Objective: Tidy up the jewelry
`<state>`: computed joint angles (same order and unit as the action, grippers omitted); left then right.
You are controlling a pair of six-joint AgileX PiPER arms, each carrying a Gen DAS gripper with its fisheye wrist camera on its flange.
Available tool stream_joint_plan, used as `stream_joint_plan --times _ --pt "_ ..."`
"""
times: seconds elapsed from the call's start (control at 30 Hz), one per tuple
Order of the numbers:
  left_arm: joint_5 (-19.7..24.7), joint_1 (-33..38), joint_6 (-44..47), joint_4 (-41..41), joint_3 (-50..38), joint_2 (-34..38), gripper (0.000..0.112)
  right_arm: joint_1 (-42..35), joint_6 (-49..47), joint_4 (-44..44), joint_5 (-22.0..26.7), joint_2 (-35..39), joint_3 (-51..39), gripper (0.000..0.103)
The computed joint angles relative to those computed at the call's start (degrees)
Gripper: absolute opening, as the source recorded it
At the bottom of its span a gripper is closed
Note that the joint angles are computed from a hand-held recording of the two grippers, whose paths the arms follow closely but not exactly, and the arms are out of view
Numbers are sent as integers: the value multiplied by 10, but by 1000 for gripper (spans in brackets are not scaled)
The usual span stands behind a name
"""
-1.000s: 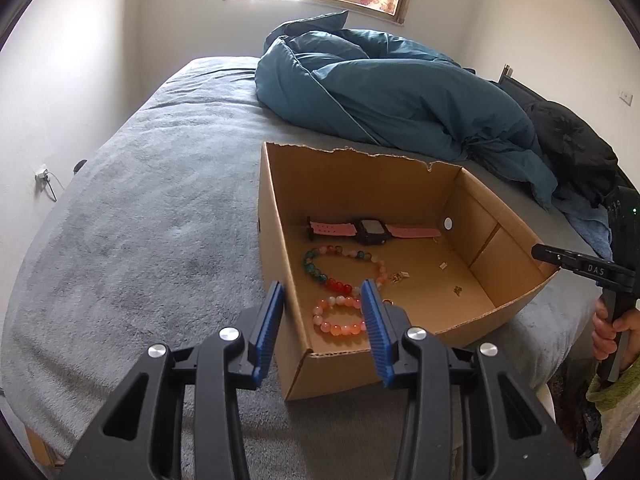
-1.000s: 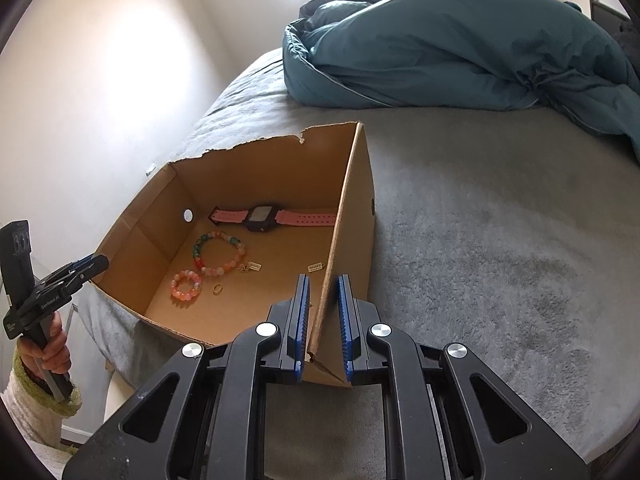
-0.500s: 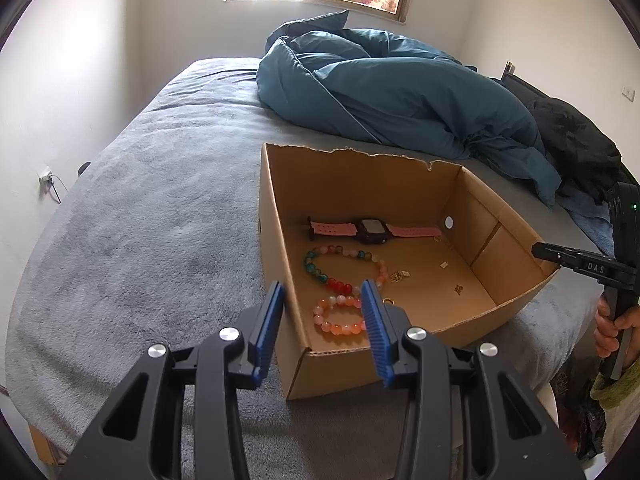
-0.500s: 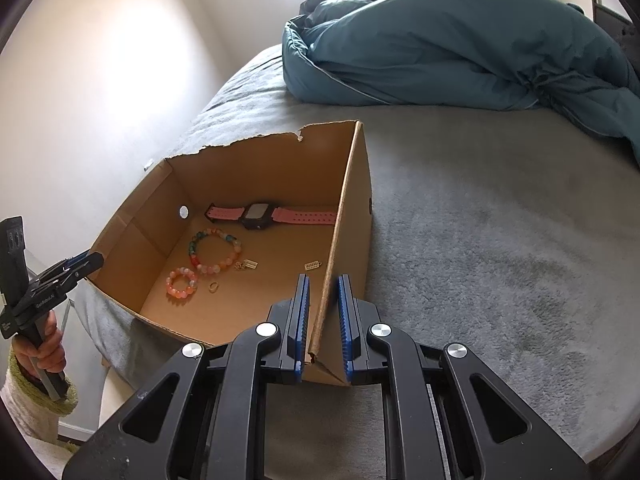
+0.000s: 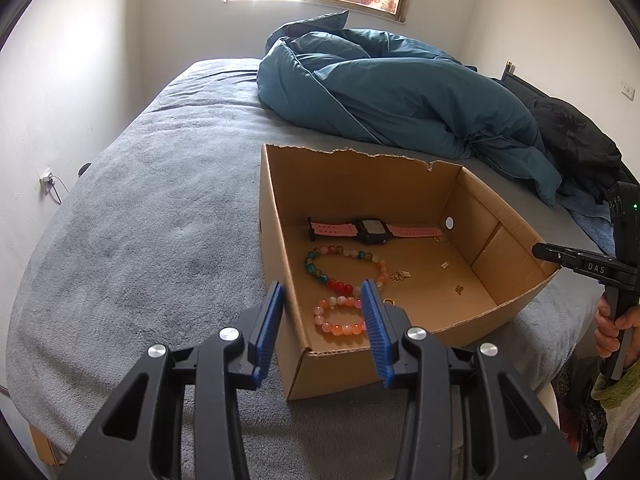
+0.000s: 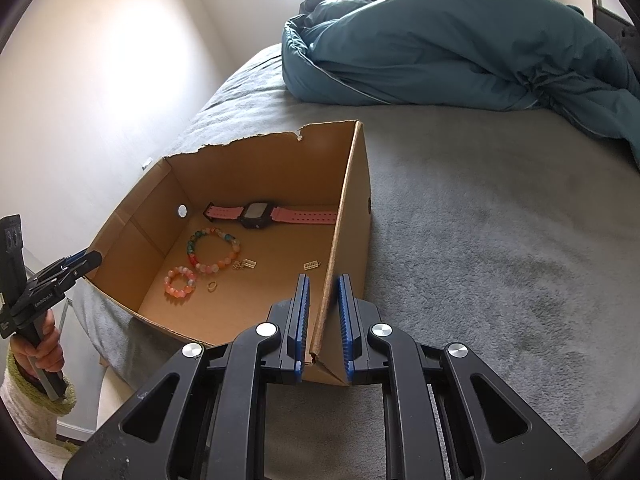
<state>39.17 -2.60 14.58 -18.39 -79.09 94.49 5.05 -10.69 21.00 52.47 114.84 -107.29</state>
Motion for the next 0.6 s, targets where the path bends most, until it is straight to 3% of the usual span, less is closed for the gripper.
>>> stream_joint_plan --times 0.53,0.6 --pt "-18 -3 4 13 8 -8 40 10 10 -14 -40 -26 37 18" --pt "-39 -8 2 26 24 -29 40 12 7 -14 -63 -53 68 26"
